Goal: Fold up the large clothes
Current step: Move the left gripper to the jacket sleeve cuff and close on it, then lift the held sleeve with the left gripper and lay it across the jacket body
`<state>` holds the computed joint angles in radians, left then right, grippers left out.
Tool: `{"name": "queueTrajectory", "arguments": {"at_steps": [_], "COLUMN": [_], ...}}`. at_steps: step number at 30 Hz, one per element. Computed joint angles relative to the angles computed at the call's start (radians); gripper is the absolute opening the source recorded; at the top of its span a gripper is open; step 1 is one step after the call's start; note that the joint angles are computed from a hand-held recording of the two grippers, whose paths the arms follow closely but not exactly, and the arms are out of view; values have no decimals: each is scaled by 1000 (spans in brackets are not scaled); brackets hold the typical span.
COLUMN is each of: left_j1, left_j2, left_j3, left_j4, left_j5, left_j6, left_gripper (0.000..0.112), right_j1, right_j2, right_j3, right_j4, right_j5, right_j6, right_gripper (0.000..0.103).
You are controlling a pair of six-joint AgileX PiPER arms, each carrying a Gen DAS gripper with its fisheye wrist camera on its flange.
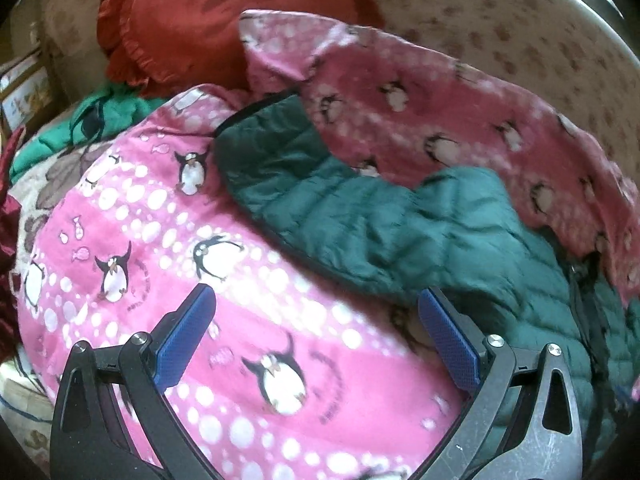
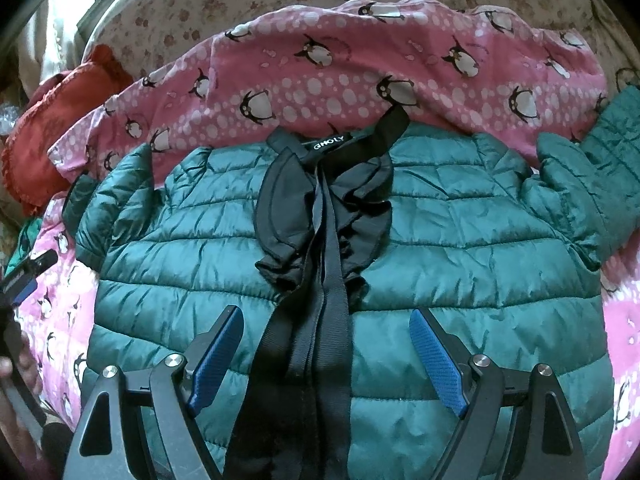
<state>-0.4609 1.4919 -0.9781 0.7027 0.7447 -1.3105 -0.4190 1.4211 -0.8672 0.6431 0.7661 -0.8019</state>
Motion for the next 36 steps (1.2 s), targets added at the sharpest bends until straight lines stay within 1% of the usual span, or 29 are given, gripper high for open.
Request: {"name": "queueTrajectory", "arguments": {"at_steps": [3, 6, 10, 12, 14, 16, 18, 21, 22, 24, 30, 32, 34, 35, 36], "left_j1": [78, 148, 250, 289, 325, 343, 361, 396, 403, 418, 448, 456, 459, 462, 466], "left_j2": [25, 92, 187, 230, 265, 291, 326, 389, 399, 422, 452, 466, 464, 467, 465], "left_j3": [-12, -54, -124, -148, -160, -171, -199, -260, -268, -288, -307, -326, -325, -330, -335], "left_j4": [14, 54, 25, 47, 104, 153, 174, 123, 114, 83, 80, 70, 62, 47, 27], "left_j5": [-25, -31, -70, -95, -131, -152, -163, -178, -186, -198, -228, -235, -238, -240, -242], "left_j6": [2, -6, 61, 35, -26, -75, -84, -26, -19, 11, 8, 10, 21, 44, 73], "left_gripper": [102, 102, 102, 102, 102, 102, 102, 101, 97, 96, 94, 88, 77, 74, 65], "right_j1": [9, 11, 12, 15, 18, 22, 31, 46, 53, 67, 79, 83, 89, 92, 95], "right_j2": [5, 15, 23, 22, 19, 17, 16, 21, 23, 27, 39, 39, 34, 30, 26], "right_j3": [-4, -7, -9, -9, -9, -8, -6, -5, -4, -3, -7, -7, -1, 1, 5], "right_j4": [-6, -10, -15, -14, -16, -19, -28, -38, -42, -53, -63, -70, -73, -76, -77], "right_j5": [-7, -11, -9, -7, -2, 0, -5, -17, -25, -41, -59, -67, -79, -84, -90], "right_j6": [4, 10, 14, 10, 8, 7, 13, 22, 26, 33, 32, 37, 39, 39, 38], "right_gripper": [83, 83, 84, 84, 84, 84, 84, 84, 84, 84, 84, 84, 84, 84, 84]}}
